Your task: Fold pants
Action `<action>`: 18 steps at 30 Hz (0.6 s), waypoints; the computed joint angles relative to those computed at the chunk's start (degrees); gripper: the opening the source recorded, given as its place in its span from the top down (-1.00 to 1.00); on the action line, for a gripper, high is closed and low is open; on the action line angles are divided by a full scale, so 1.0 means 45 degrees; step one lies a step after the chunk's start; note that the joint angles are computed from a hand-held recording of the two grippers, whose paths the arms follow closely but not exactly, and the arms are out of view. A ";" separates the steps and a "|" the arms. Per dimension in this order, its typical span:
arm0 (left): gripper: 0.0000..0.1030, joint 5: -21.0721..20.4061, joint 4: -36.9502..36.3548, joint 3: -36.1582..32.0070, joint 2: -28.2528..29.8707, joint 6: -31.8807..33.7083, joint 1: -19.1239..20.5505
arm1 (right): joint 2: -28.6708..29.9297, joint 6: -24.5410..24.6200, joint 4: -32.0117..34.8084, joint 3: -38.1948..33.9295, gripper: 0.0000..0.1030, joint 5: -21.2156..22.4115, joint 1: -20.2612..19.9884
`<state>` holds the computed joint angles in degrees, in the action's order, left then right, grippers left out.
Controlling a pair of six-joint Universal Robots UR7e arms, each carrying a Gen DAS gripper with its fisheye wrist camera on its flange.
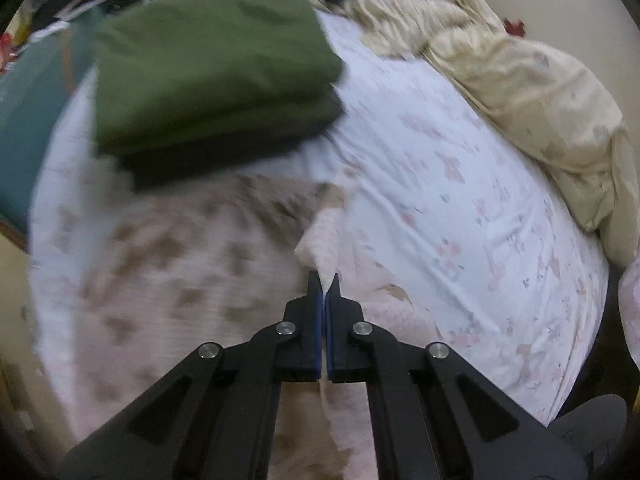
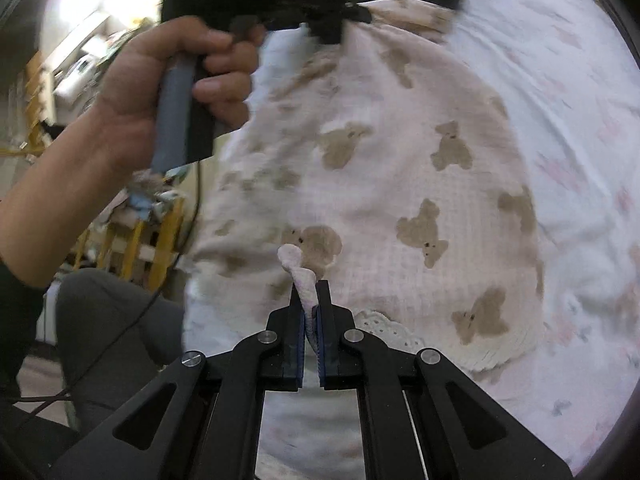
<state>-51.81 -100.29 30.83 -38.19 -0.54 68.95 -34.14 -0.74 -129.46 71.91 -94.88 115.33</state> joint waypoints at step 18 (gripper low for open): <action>0.96 0.2334 0.2457 -0.3208 0.0485 -0.0694 0.2383 | 0.5740 -0.0979 0.3975 -0.7355 0.92 0.0847 0.1467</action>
